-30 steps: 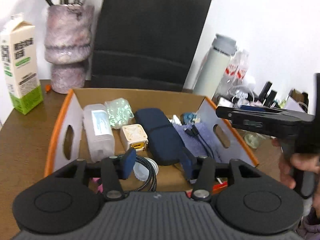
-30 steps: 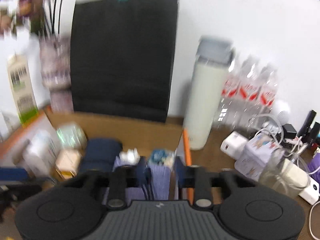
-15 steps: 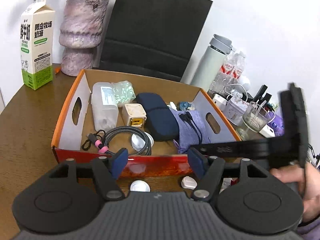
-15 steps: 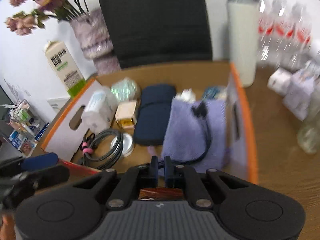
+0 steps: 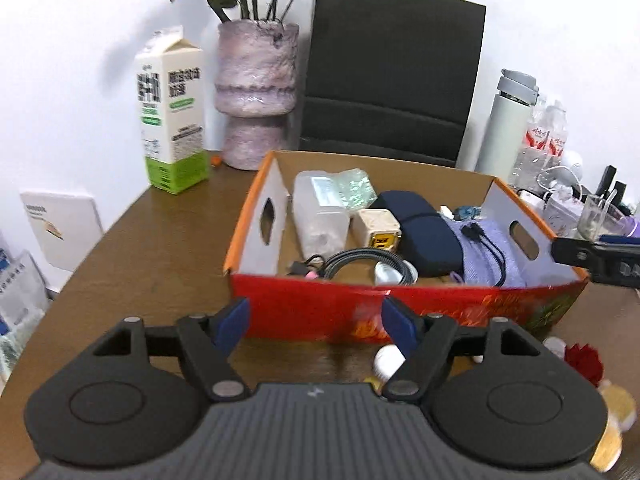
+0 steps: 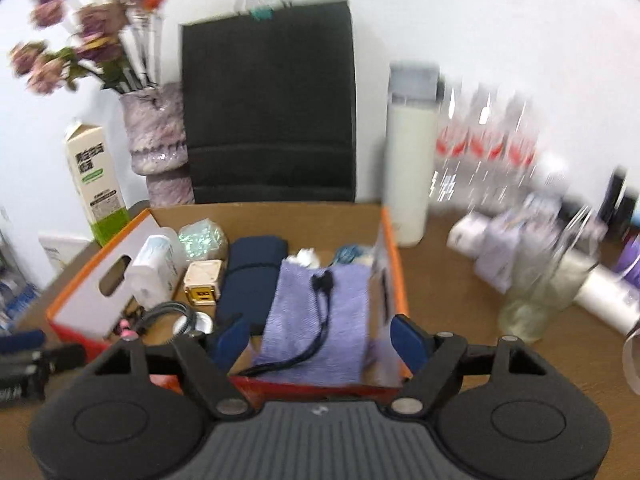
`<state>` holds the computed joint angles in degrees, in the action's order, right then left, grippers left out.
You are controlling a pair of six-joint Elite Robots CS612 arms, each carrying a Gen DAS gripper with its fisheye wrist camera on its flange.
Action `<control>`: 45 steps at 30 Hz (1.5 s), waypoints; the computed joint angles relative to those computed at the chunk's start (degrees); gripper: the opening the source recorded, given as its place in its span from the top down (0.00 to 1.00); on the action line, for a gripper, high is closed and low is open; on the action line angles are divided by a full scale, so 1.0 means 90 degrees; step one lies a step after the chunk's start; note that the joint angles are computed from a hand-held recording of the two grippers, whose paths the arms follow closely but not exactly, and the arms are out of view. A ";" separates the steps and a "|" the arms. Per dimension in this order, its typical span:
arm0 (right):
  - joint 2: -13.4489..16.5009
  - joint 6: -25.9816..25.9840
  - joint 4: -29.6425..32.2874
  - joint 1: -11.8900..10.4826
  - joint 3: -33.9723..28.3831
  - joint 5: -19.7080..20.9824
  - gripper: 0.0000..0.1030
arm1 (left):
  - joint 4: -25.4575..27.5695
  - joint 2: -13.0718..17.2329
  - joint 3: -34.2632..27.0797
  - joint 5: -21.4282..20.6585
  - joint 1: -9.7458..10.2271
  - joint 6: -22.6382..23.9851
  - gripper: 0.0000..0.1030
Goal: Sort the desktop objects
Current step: 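Grasp the small yellow block with the left tool while the right grasps the plush sheep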
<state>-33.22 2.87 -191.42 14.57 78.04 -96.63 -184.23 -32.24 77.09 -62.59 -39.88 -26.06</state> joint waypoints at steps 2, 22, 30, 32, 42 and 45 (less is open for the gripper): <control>-0.0025 -0.0230 -0.0453 0.0063 0.0227 -0.0163 0.25 | -0.0263 -0.0022 0.0173 0.0182 -0.0064 0.0083 0.27; -0.0552 0.0383 -0.2394 0.0345 0.2657 0.0272 0.24 | -0.1348 -0.0616 0.2288 0.0136 -0.0724 -0.0542 0.26; -0.0738 0.0435 -0.2710 0.0394 0.3252 0.0452 0.22 | -0.1601 -0.0953 0.2942 0.0167 -0.1006 -0.0287 0.21; -0.0776 0.0344 -0.2854 0.0417 0.3361 0.0483 0.18 | -0.1618 -0.0989 0.3013 0.0226 -0.1052 -0.0276 0.21; -0.0744 0.0464 -0.2832 0.0416 0.3285 0.0326 0.18 | -0.1356 -0.0902 0.2833 0.0318 -0.1015 -0.0437 0.21; -0.0720 0.0498 -0.2818 0.0388 0.3228 0.0264 0.18 | -0.1263 -0.0862 0.2724 0.0261 -0.0947 -0.0444 0.21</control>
